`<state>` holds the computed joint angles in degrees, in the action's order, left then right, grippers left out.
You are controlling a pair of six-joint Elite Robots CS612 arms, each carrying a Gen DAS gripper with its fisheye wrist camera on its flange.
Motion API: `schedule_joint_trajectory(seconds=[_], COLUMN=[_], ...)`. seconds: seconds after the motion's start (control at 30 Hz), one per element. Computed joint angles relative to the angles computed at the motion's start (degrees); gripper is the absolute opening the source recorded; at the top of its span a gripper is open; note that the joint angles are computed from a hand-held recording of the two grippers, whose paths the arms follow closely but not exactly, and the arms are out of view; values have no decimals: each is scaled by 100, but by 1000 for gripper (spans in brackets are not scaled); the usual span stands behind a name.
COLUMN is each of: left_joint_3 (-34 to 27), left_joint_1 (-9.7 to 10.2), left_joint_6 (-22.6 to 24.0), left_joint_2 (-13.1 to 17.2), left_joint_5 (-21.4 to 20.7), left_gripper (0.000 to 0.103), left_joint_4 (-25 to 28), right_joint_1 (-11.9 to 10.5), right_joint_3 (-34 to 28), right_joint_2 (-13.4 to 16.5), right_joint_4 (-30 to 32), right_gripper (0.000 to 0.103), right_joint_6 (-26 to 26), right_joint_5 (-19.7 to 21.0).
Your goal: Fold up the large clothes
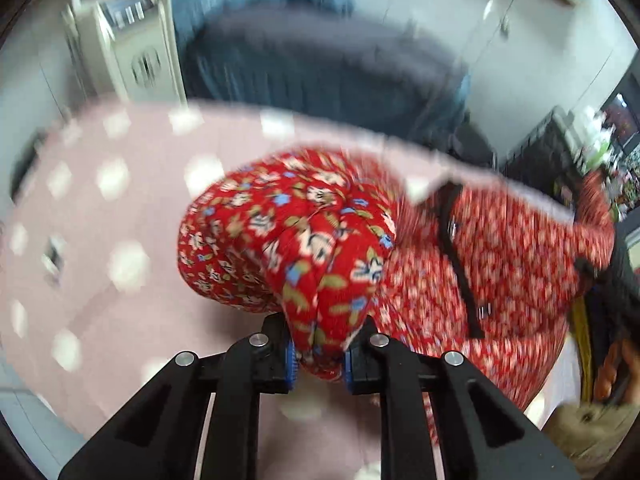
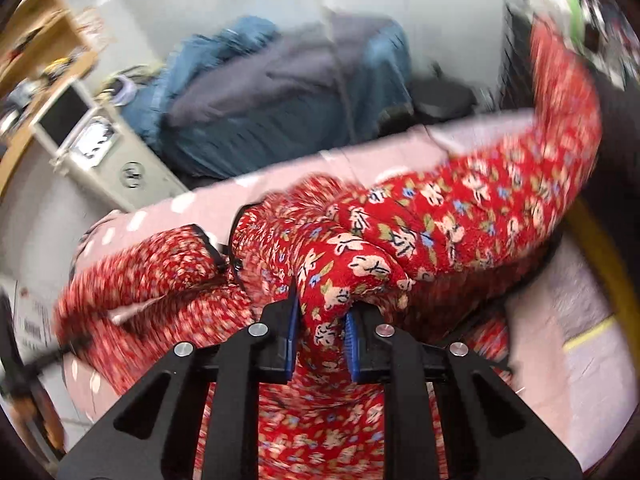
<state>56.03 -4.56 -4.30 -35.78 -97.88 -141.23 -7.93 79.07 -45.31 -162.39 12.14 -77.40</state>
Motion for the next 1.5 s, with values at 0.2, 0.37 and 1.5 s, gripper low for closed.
schedule_joint_trajectory(seconds=[0.2, 0.37, 1.5], left_joint_3=[-315, -1508, 442], left_joint_1=[131, 144, 45], left_joint_6=[221, 820, 532], left_joint_2=[-93, 594, 388], left_joint_5=[657, 1182, -208], left_gripper=[15, 33, 38], left_joint_4=[-1409, -1458, 1983], right_joint_1=[79, 300, 922], right_joint_3=[137, -520, -880], right_joint_2=[-393, -80, 852], right_joint_4=[-481, 320, 241], right_gripper=[18, 27, 22], right_joint_6=[-30, -801, -5000], right_joint_5=[665, 755, -3646])
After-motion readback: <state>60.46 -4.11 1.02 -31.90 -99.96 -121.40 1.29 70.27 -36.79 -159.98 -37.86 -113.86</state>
